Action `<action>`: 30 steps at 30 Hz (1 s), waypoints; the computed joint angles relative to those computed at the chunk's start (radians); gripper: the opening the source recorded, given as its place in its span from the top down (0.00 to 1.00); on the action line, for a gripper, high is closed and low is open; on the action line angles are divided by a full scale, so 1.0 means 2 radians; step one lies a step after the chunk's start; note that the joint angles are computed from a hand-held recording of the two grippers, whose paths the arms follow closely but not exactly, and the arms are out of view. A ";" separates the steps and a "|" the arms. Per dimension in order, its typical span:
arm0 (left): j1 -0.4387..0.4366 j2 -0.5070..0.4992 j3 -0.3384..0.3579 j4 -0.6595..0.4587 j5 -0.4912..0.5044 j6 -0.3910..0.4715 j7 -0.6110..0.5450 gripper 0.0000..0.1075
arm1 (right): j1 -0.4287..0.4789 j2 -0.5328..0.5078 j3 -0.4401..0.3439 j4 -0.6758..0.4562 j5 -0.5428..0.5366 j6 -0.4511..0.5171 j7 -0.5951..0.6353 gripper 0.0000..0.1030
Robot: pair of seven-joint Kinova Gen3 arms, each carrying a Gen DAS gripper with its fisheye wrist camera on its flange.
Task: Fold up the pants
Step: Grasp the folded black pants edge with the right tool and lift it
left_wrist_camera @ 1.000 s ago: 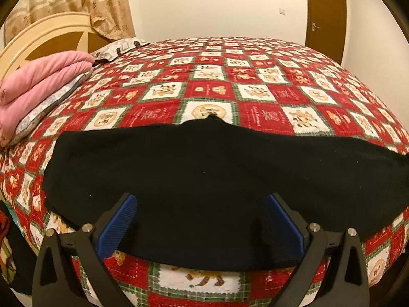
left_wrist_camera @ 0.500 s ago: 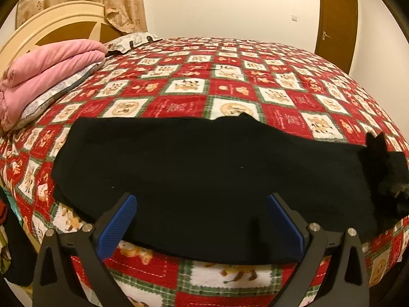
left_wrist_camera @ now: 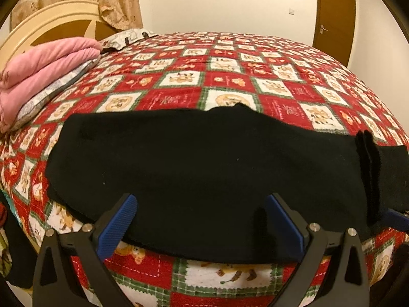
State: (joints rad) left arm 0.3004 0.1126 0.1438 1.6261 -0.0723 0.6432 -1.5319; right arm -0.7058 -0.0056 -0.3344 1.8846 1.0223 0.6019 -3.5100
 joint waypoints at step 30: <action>0.015 -0.016 0.012 0.016 0.028 -0.008 -0.062 0.04 | 0.003 0.066 0.056 -0.091 -0.008 0.166 0.009 0.89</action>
